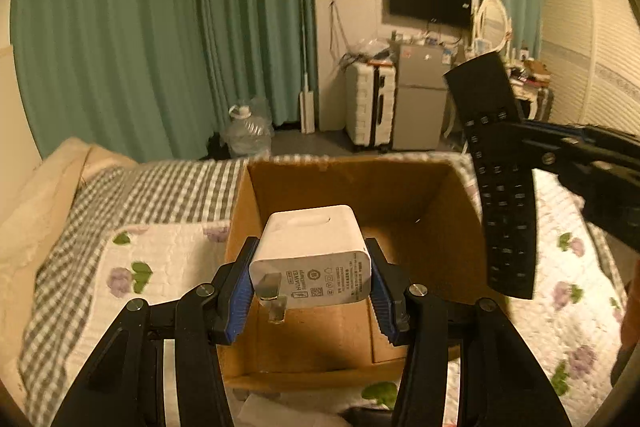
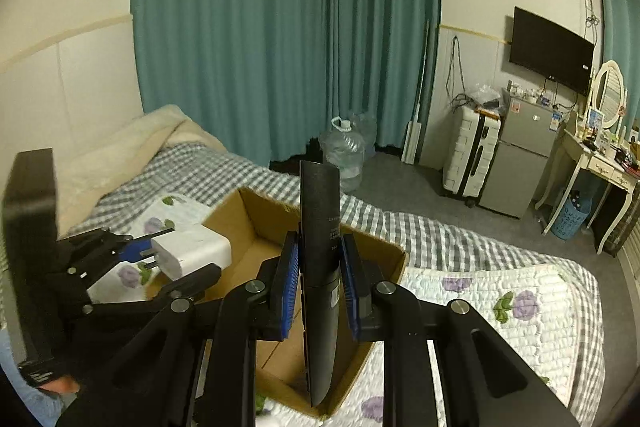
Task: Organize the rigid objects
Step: 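Carry the white charger into the box and open the left gripper while the right gripper drops the remote in, then grasp the copper card with the right gripper while the left gripper grasps a white block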
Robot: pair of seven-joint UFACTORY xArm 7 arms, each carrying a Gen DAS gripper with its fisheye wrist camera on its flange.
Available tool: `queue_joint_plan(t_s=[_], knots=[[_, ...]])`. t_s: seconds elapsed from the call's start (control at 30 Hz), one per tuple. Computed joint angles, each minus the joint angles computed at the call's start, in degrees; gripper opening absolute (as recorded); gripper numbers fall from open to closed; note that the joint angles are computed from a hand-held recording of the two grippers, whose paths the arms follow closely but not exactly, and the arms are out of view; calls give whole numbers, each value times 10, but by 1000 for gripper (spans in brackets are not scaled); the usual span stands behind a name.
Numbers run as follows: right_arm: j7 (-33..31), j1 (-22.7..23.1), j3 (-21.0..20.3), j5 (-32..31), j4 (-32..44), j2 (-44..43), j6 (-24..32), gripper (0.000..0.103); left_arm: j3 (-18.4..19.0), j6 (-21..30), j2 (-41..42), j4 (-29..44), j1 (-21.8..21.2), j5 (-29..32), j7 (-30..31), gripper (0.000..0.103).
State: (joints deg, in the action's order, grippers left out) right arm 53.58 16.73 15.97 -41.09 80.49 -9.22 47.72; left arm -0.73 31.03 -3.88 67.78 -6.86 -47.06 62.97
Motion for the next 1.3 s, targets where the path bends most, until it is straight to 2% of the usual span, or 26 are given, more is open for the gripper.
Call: queue_joint_plan(t_s=[0.2, 0.3, 0.37, 0.47, 0.5, 0.53, 0.57, 0.6, 0.7, 0.8, 0.87, 1.1, 1.2, 1.3], knots=[[-4, -4, -16, 23, -34, 13, -30, 19, -7, -20, 25, -11, 1, -40, 49, 54], [-11, -4, -21, 33, -36, 21, -28, 19, -16, -64, 21, -25, -2, -58, 63, 64], [-12, -4, -25, 36, -37, 24, -30, 19, -15, -65, 20, -22, -3, -77, 86, 64], [-12, -6, -31, 44, -40, 24, -39, 20, -11, -58, 19, -17, 1, -73, 80, 65], [-4, -7, -30, 37, -42, 22, -40, 23, -9, -55, 17, -16, 3, -71, 78, 65], [8, -8, -27, 28, -44, 19, -35, 32, -9, -54, 14, -17, 3, -69, 76, 65], [21, -9, -24, 19, -45, 15, -27, 62, -8, -54, 5, -23, 4, -69, 74, 65], [33, -10, -22, 11, -48, 10, -24, 77, -5, -53, -4, -27, 4, -70, 75, 66], [49, -10, -10, 2, -61, -20, -17, 77, 7, -49, -31, -42, 2, -66, 72, 67], [58, -11, 16, -18, -58, -41, 28, 78, 25, -32, -68, -59, -1, -59, 64, 69], [59, -7, 37, -25, -55, -58, 63, 83, 40, -20, -92, -67, -3, -56, 62, 69], [62, 13, 90, 9, -84, -108, 134, 88, 80, 4, -160, -111, -4, 7, 31, 71], [69, 27, 106, 34, -111, -114, 144, 88, 94, 20, -180, -146, 0, 38, 19, 71], [74, 48, 111, 63, -150, -103, 122, 88, 106, 26, -192, -187, 1, 58, 19, 71]])
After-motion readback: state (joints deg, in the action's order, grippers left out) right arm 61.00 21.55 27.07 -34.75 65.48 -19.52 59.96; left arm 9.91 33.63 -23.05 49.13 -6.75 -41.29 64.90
